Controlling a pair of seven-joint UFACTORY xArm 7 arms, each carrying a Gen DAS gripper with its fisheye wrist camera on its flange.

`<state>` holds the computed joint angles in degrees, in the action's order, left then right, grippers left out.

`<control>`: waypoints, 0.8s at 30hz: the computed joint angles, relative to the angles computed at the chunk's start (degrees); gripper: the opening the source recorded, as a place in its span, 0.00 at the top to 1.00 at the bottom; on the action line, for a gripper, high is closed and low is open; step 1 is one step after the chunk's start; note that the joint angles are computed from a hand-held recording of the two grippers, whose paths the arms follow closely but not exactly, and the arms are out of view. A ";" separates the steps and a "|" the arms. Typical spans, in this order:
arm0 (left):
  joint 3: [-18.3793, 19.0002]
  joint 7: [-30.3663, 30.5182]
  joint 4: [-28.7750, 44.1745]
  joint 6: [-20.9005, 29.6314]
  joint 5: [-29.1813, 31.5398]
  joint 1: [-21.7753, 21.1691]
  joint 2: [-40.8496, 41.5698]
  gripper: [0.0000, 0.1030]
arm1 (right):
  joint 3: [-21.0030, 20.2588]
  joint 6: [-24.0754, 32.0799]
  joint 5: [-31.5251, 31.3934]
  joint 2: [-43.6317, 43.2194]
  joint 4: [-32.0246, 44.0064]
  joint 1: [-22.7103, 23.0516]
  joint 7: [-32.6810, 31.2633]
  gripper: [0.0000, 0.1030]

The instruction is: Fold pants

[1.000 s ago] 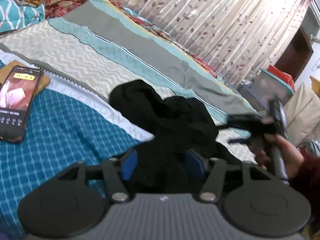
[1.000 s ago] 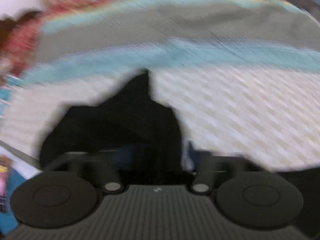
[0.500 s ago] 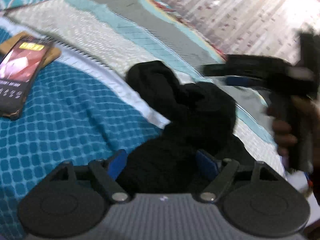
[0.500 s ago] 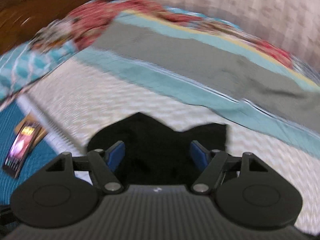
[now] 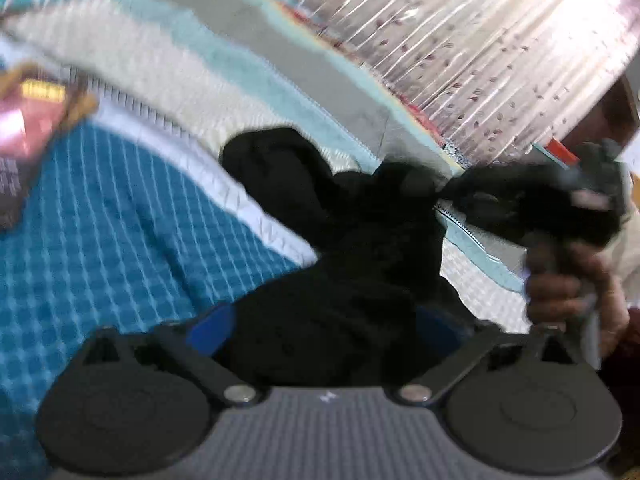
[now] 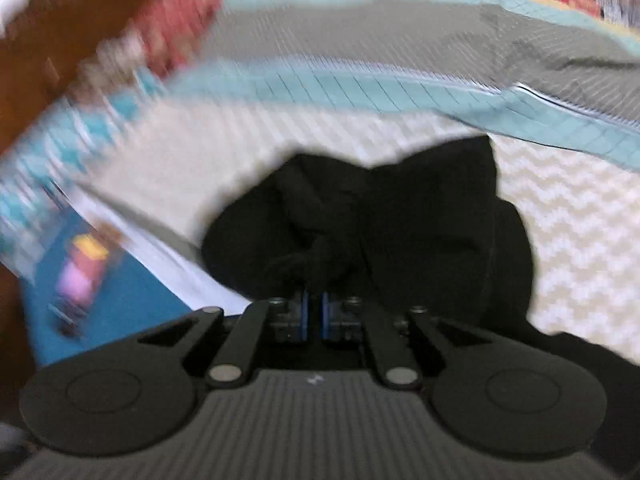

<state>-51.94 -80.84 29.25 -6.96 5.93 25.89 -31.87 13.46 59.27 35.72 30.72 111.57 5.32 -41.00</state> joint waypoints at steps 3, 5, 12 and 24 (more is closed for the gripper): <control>2.35 3.08 0.07 -1.10 1.40 -2.27 0.78 0.98 | 4.44 8.12 11.55 4.67 7.47 -4.57 3.55 0.91; 2.04 0.91 -1.09 4.14 1.58 -2.56 -7.35 0.98 | 7.05 12.96 17.94 6.99 11.12 -6.33 5.54 0.91; 10.30 -0.17 -6.88 26.14 2.57 -16.77 -25.43 0.76 | 8.01 22.46 23.52 11.36 15.99 -3.50 8.25 0.67; 13.28 -3.89 0.31 19.08 17.14 0.82 -11.52 0.00 | 1.65 8.40 10.87 10.21 14.74 -0.41 12.10 0.49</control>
